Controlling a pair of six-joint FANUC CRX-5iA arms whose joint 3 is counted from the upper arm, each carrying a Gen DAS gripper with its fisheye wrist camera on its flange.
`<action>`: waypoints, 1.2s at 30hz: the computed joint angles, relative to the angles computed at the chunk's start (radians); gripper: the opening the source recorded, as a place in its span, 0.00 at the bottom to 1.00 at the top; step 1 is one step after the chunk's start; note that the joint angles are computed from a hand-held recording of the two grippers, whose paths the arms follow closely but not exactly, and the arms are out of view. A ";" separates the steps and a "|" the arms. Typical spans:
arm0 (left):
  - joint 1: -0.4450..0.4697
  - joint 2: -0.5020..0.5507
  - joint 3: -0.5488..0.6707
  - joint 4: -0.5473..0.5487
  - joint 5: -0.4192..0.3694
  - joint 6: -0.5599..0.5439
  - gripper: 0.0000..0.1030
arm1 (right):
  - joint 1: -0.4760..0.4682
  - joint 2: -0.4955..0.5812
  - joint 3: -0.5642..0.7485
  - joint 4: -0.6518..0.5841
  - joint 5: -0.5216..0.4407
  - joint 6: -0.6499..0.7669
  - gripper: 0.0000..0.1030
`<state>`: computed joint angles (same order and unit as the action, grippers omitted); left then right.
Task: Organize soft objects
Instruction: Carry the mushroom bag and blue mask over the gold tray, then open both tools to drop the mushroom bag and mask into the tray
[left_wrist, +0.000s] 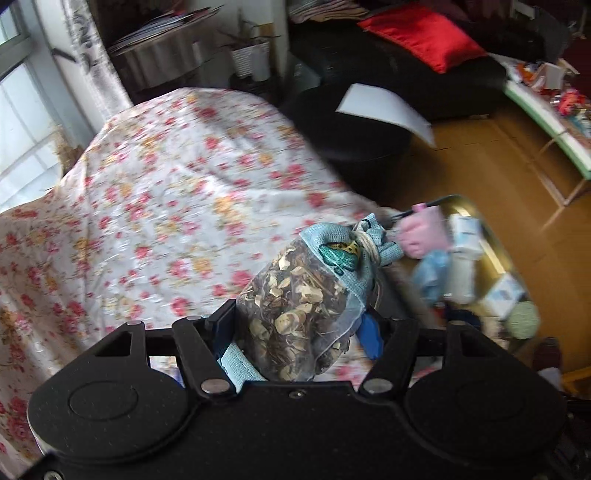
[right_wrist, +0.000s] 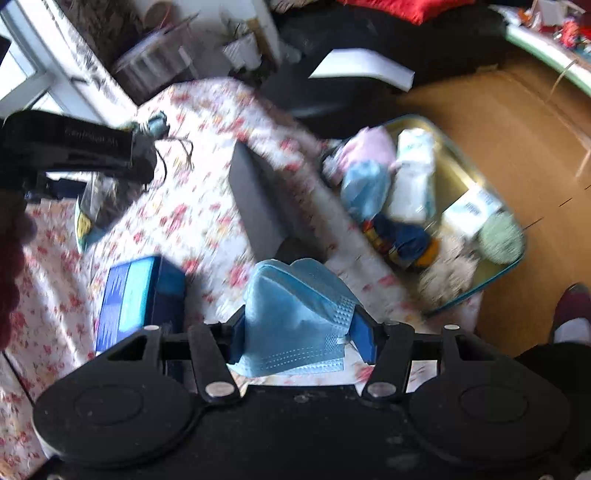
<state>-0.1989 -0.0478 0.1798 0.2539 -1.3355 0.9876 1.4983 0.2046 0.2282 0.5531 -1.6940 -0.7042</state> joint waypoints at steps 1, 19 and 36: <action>-0.007 -0.002 0.002 0.013 -0.008 0.002 0.60 | 0.006 -0.003 0.003 0.002 -0.030 -0.009 0.54; -0.199 0.075 0.091 0.042 -0.005 0.133 0.60 | -0.006 -0.163 -0.113 0.005 -0.274 -0.233 0.54; -0.381 0.241 0.183 -0.105 -0.016 0.293 0.60 | -0.035 -0.329 -0.307 -0.118 -0.142 -0.425 0.54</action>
